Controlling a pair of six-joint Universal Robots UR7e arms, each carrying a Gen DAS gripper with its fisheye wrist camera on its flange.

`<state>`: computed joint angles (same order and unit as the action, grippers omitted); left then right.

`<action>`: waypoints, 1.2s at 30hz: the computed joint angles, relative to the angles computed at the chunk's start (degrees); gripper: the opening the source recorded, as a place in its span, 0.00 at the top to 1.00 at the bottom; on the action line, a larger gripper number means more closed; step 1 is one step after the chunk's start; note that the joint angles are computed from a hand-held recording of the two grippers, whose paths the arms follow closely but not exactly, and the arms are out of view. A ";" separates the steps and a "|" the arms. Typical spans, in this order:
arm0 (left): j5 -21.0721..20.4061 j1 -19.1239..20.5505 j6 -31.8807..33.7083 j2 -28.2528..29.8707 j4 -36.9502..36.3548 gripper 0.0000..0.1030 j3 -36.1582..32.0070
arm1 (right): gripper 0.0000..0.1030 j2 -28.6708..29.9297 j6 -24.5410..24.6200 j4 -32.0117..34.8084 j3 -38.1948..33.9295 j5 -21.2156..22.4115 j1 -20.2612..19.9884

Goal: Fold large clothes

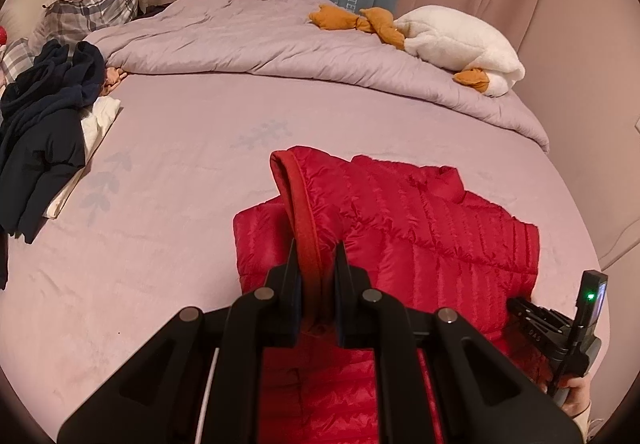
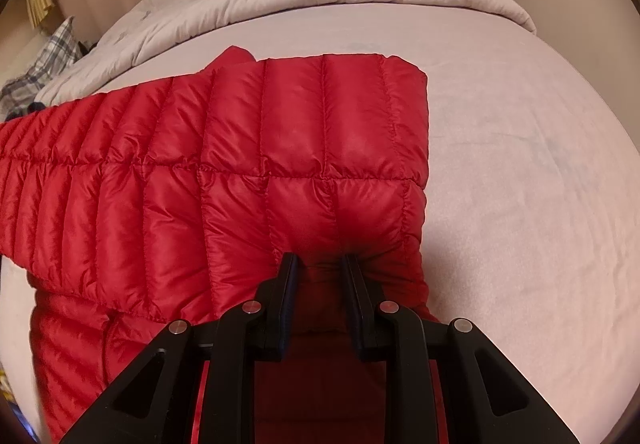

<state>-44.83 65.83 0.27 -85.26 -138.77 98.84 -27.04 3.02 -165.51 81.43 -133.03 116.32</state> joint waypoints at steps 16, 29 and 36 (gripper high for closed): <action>0.57 1.99 -1.41 0.93 1.59 0.88 -0.34 | 0.77 0.27 0.41 1.40 -0.99 -0.37 -0.12; 0.16 3.68 -2.82 1.61 2.58 0.88 -0.38 | 0.77 0.75 0.88 2.23 -1.80 -1.04 0.10; -0.40 4.62 -3.41 2.20 3.13 0.88 -0.90 | 0.77 0.91 0.84 2.19 -1.95 -1.32 0.15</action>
